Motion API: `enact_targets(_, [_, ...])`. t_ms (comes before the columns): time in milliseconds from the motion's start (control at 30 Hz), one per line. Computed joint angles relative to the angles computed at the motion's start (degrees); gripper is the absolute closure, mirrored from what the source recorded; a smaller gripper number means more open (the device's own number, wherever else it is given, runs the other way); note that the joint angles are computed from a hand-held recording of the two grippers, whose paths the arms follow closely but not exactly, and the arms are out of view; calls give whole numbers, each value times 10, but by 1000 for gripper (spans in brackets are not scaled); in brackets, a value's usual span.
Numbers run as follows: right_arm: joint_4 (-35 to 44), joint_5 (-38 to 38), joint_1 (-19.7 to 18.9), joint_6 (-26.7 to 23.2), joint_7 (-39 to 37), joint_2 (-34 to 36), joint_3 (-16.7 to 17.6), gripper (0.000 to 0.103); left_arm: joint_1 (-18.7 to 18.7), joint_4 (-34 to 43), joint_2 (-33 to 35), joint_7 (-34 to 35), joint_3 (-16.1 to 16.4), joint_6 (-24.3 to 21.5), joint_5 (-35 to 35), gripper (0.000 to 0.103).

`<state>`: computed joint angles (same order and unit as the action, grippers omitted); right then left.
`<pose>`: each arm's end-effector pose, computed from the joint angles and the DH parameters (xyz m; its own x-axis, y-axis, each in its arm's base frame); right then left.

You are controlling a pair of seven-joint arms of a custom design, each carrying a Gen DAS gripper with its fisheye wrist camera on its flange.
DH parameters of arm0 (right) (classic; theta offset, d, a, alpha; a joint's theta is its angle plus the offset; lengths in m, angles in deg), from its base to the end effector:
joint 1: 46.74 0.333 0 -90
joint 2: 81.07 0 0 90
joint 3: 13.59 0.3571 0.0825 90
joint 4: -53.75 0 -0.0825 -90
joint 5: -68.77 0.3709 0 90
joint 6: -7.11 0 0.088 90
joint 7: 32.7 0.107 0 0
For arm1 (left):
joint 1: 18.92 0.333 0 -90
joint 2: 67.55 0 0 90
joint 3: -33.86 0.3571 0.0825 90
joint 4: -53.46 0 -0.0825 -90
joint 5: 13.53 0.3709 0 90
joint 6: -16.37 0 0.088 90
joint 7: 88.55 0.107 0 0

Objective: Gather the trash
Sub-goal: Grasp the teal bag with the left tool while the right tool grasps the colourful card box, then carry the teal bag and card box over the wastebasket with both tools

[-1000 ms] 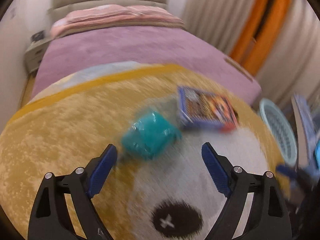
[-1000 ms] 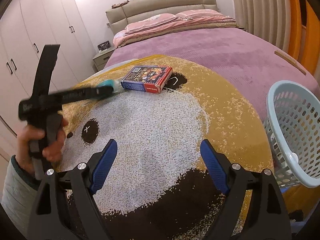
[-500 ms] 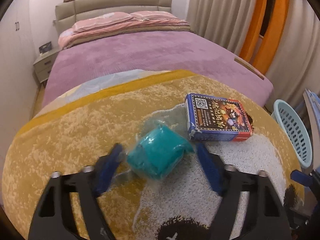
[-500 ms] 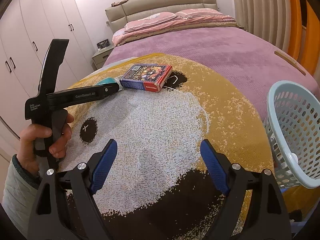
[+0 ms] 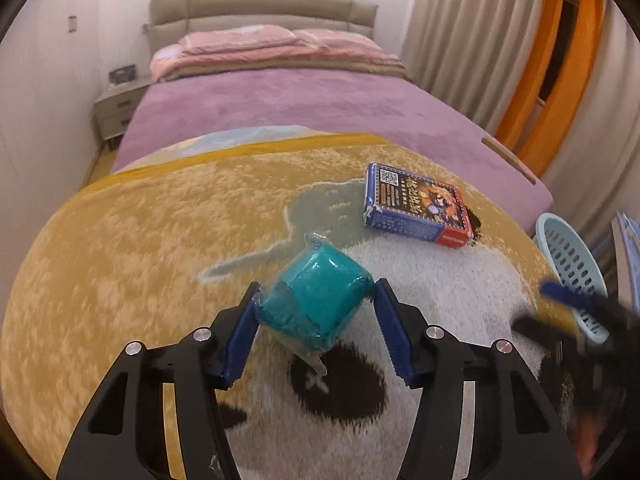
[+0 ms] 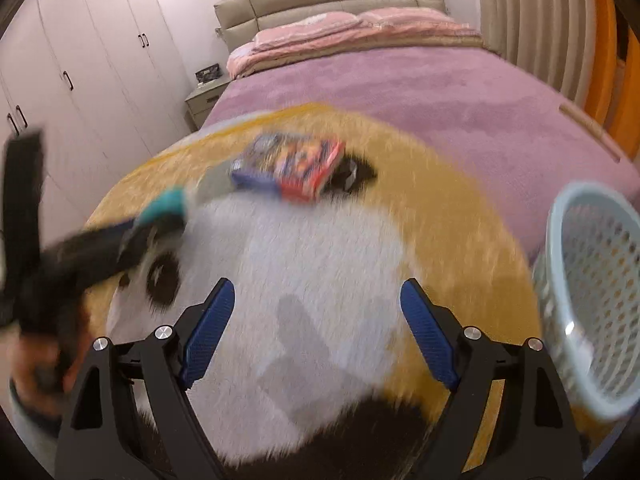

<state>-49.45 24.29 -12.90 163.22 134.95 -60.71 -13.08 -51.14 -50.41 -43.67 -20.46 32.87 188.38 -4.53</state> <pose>0.5489 0.4058 0.4512 -0.0563 -0.9802 -0.1899 -0.7526 0.1666 -0.6370 0.5813 -0.3918 0.4485 -0.3847 -0.9109 0.1489 -0.7060 0.1865 -0.6832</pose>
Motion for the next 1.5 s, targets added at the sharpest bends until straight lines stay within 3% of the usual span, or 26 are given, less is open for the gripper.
enact_targets(133, [83, 46, -23, -41, -123, 51, 15, 18, -49, -16, 0, -51, 64, 37, 28, 48])
enact_targets(200, [115, 65, -26, -55, -167, 73, 14, 16, -24, -27, -2, -43, 39, 62, 6, 48])
enact_targets(300, [158, 96, -28, -74, -216, 105, 12, 15, 40, -32, 0, 2, -32, 75, -46, 47])
enact_targets(400, [212, 144, -38, -103, -289, 139, 21, 15, 70, -32, 3, 38, -69, 84, -80, 47])
enact_targets(500, [280, 151, -25, -143, -340, 177, 7, 12, 60, -27, 7, 58, -63, 80, -98, 47])
enact_targets(667, [384, 211, -36, -176, -432, 240, 17, 8, 44, -24, 8, 87, -52, 77, -125, 47])
enact_targets(833, [432, 231, -21, -191, -448, 267, -6, 10, 34, -23, 8, 101, -47, 75, -141, 47])
enact_targets(933, [388, 217, -11, -152, -440, 244, -18, 32, 44, -24, 8, 112, -58, 75, -152, 47])
enact_targets(1033, [347, 180, 16, -138, -400, 220, -41, 40, 62, -27, 9, 126, -78, 79, -167, 47])
enact_targets(1200, [229, 118, 46, -90, -301, 151, -56, 40, 67, -28, 9, 141, -84, 82, -184, 47])
enact_targets(1333, [95, 52, 66, -43, -179, 65, -61, 40, 33, -26, 8, 137, -49, 79, -171, 47])
enact_targets(1400, [43, 25, 69, -33, -131, 29, -58, 40, 28, -24, 8, 136, -45, 81, -169, 47])
enact_targets(1500, [-27, -24, 75, -23, -50, -23, -54, 40, -4, -23, 7, 115, -10, 75, -157, 47])
